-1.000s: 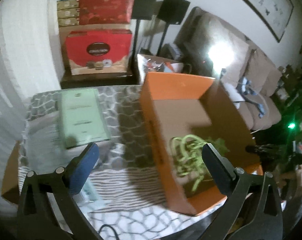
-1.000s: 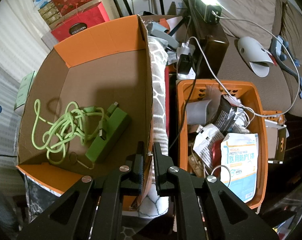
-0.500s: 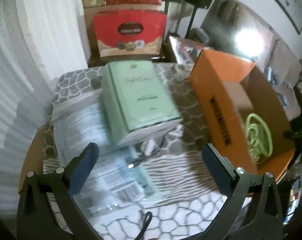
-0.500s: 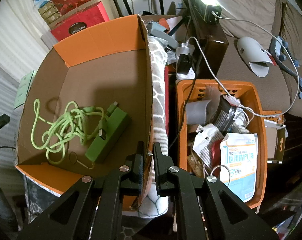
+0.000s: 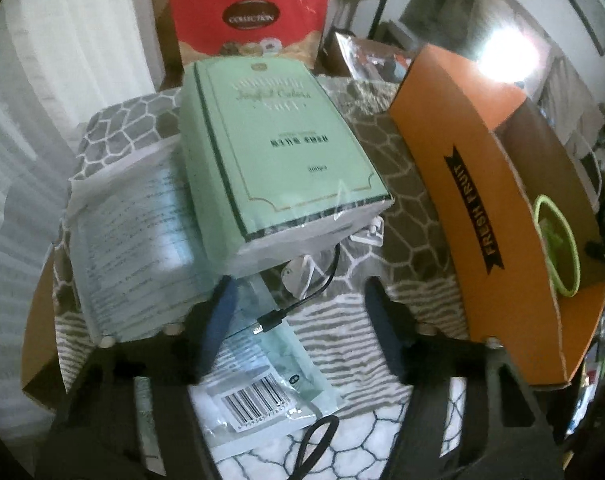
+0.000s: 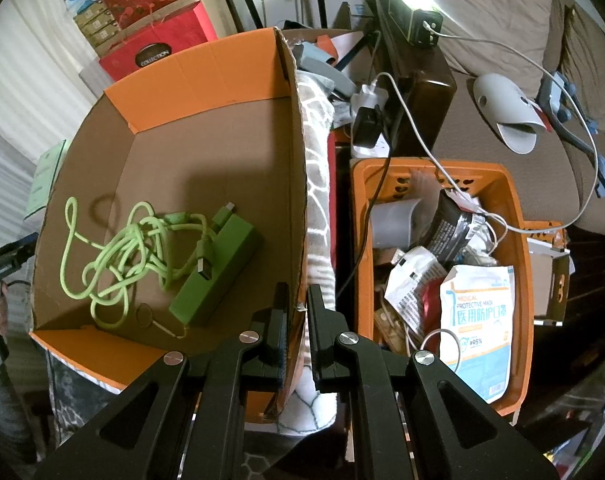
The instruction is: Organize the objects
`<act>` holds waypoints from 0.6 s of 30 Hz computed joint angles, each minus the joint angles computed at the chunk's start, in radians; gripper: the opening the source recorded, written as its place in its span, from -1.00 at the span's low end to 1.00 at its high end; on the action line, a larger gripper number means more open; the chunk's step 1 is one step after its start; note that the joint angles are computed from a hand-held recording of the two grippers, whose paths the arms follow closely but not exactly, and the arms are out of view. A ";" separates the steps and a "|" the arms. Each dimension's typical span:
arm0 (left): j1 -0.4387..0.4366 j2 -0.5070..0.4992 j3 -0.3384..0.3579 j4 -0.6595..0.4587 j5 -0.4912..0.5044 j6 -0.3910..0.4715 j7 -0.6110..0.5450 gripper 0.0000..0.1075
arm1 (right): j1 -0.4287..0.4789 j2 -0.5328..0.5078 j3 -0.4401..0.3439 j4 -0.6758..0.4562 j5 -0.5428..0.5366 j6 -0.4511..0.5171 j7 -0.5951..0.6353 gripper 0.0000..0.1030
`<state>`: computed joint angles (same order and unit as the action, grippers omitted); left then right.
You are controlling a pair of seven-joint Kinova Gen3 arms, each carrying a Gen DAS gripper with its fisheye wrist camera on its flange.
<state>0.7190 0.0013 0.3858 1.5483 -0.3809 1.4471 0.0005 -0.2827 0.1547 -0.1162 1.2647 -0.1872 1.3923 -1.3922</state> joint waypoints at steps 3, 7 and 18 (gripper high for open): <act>-0.012 0.001 -0.011 0.012 0.022 -0.028 -0.017 -0.24 | -0.001 0.000 0.000 0.000 0.000 0.000 0.000 -0.84; -0.029 0.003 -0.023 0.022 0.052 -0.057 -0.040 -0.51 | -0.001 0.000 0.000 -0.001 0.001 0.001 -0.001 -0.84; -0.001 0.042 -0.039 0.002 0.021 -0.043 -0.030 -0.95 | 0.003 -0.003 0.002 0.006 0.001 -0.002 0.006 -0.84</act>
